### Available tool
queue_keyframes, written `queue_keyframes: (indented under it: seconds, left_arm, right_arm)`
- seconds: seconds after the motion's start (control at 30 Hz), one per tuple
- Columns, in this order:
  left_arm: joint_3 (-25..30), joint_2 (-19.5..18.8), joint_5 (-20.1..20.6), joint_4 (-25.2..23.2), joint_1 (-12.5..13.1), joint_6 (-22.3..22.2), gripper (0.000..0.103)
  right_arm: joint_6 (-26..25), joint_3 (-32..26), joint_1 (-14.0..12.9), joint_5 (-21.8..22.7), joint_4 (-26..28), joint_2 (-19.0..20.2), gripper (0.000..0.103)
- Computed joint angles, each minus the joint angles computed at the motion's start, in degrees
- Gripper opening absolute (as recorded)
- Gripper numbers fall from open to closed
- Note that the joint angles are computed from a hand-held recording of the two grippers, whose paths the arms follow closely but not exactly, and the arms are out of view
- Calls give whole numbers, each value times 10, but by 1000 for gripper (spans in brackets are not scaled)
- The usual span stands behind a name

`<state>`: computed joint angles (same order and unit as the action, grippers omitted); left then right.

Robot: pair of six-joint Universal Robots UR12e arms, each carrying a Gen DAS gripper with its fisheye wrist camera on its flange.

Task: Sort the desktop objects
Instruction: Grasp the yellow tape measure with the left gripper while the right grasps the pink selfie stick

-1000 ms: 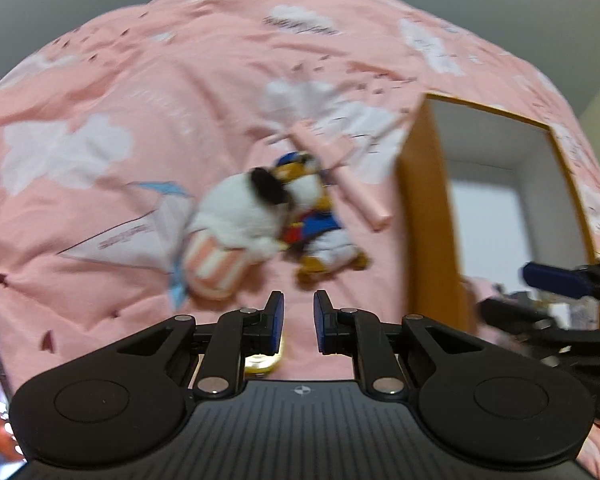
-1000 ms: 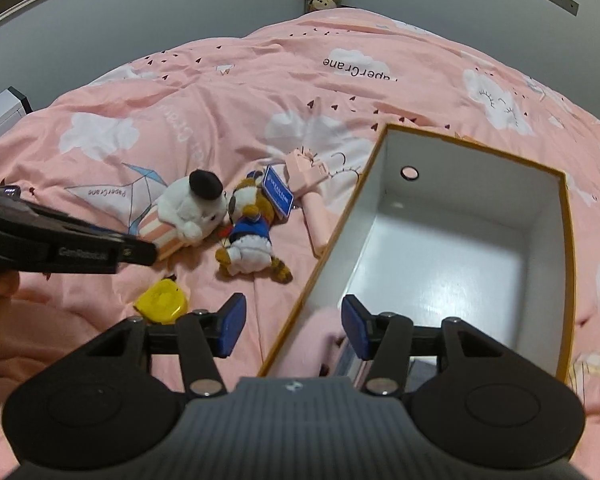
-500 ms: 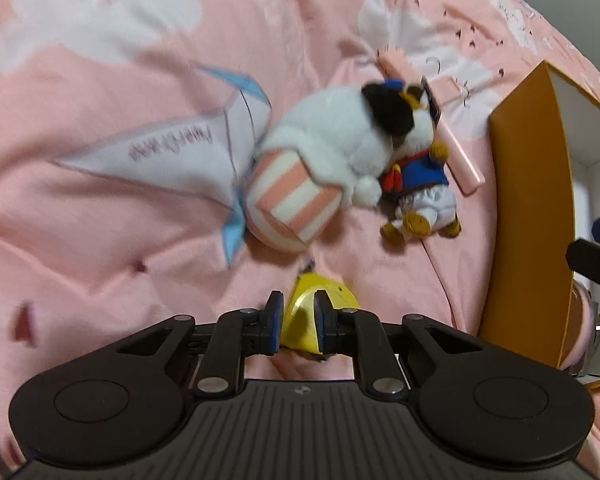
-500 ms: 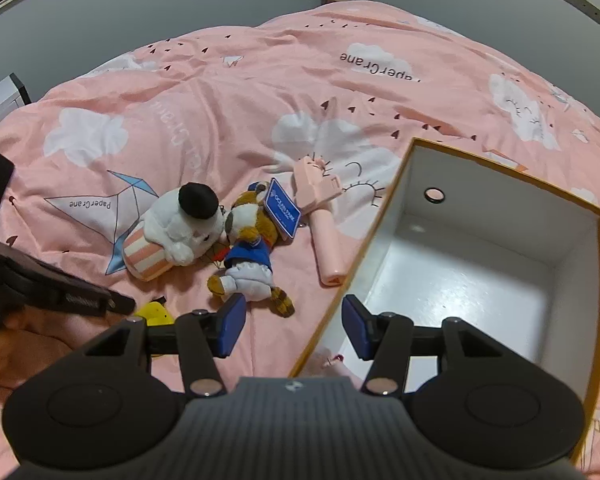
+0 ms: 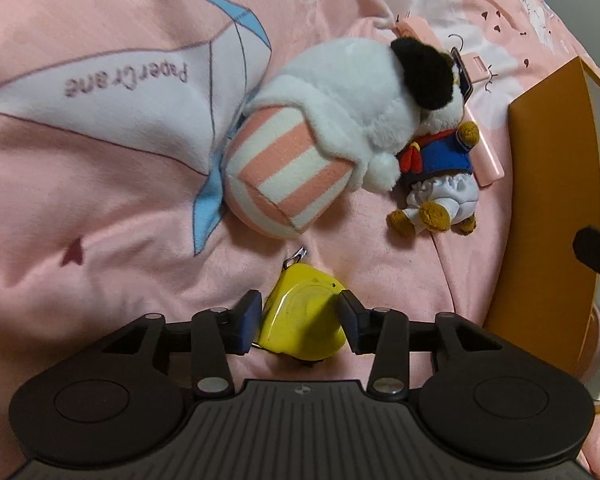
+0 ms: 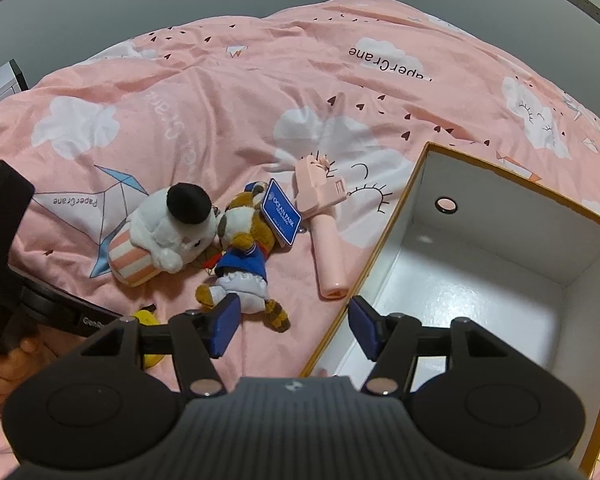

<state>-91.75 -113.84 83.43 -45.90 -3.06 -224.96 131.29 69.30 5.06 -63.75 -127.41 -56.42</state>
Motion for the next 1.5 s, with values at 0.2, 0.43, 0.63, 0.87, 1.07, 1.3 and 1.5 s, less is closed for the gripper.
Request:
queue_keyframes:
  seconds: [0.2, 0.43, 0.63, 0.87, 1.07, 1.3, 1.5]
  left_arm:
    - [-16, -4, -33, 35, 8, -14, 58]
    - [-23, -1, -37, 48, 6, -17, 36]
    - [-36, 11, -31, 76, 1, -40, 23]
    - [-47, 24, 64, 135, -14, -28, 22]
    - [-37, 13, 59, 123, -12, -20, 22]
    - [-25, 7, 60, 79, -12, -14, 22]
    - [-26, 7, 56, 79, -11, -12, 22]
  right_arm:
    - [9, -9, 0, 1, 1, 7, 62]
    - [7, -7, -2, 12, -9, 6, 61]
    - [-7, -14, 0, 18, -22, 9, 55]
    - [-42, -68, 10, 31, 18, 37, 46]
    - [-58, -174, 36, -17, 93, 98, 45]
    - [-57, -330, 69, -102, 189, 191, 46]
    - [-37, -497, 85, -159, 330, 283, 49]
